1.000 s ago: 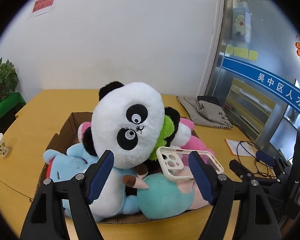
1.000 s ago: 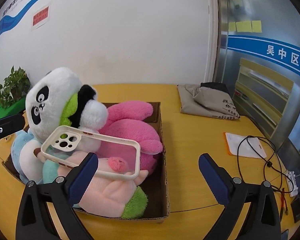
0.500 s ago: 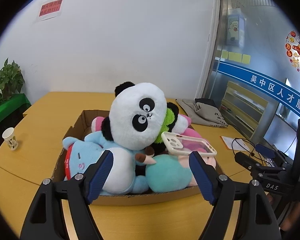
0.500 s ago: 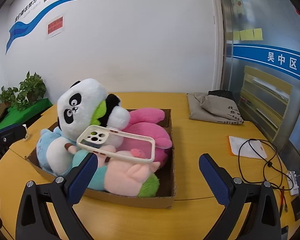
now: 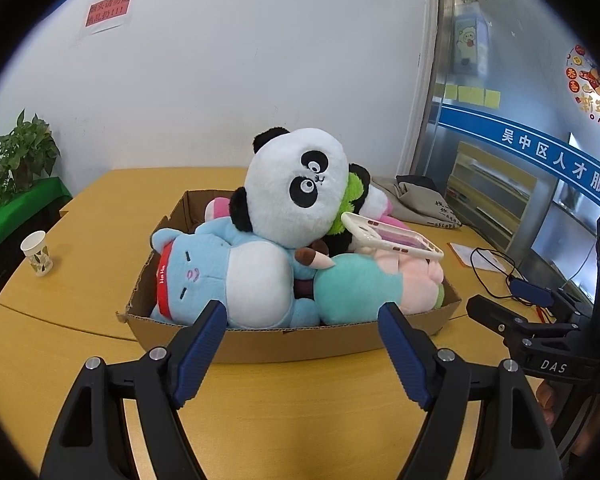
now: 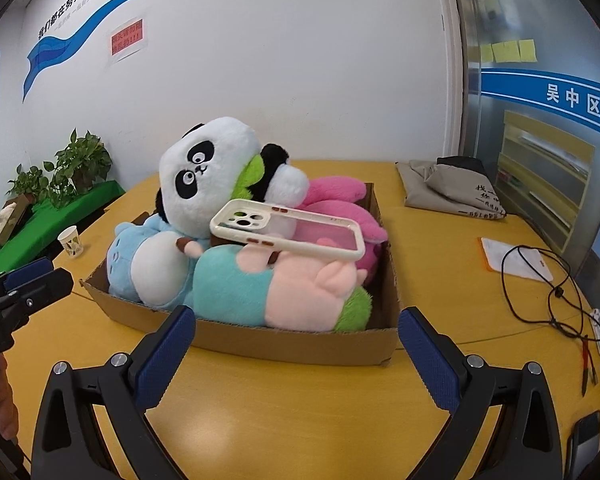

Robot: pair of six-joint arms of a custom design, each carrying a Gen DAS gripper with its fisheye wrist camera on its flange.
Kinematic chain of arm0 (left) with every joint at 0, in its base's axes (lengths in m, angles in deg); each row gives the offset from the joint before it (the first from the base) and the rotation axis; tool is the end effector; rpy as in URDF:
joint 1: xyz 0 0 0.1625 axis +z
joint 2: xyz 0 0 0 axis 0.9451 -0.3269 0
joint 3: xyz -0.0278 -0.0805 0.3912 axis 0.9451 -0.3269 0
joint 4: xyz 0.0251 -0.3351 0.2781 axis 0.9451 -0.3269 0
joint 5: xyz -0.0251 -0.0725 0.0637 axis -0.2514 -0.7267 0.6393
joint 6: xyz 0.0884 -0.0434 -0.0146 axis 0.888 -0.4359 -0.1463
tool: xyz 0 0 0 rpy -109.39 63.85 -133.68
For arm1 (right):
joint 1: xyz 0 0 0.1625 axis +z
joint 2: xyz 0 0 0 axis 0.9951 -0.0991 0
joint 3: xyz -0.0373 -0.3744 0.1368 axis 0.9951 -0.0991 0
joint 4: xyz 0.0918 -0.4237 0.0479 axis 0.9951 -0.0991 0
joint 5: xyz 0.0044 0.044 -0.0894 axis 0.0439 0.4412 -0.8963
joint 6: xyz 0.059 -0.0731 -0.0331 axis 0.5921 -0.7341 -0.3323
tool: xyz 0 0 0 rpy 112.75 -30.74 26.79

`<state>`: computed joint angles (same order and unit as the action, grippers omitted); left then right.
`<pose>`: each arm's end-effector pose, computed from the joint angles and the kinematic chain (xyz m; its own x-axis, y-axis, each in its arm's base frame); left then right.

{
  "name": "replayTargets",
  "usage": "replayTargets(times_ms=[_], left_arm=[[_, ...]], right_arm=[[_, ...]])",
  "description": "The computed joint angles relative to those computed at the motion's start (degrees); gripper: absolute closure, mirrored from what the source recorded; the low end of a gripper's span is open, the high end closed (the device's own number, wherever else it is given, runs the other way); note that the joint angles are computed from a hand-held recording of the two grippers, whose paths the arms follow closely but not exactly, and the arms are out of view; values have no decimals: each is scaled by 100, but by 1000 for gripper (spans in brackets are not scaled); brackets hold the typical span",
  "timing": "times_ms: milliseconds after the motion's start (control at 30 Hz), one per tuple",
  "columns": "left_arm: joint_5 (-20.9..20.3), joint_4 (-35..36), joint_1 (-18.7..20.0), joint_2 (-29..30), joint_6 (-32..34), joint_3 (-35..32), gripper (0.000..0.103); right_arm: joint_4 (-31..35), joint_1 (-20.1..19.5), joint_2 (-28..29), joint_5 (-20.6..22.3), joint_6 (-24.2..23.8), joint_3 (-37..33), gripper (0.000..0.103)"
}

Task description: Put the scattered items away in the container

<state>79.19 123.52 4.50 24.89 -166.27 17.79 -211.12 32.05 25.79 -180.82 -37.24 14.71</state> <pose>-0.0045 -0.6935 0.3418 -0.7778 0.2320 -0.5842 0.6048 0.5291 -0.5951 0.4418 -0.7421 -0.0715 -0.7370 -0.0521 0.6739 -0.5866 0.5446 -0.5994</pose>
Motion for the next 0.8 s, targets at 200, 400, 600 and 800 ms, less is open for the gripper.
replayTargets(times_ms=[200, 400, 600, 800], left_arm=[[100, 143, 82, 54, -35, -121, 25], [25, 109, 87, 28, 37, -47, 25], [-191, -52, 69, -32, 149, 113, 25], [-438, -387, -1, -204, 293, 463, 25]], right_arm=[[-64, 114, 70, -205, -59, 30, 0], [-144, 167, 126, -282, -96, -7, 0], [-179, 159, 25, -259, 47, 215, 0], [-271, 141, -210, -220, 344, 711, 0]])
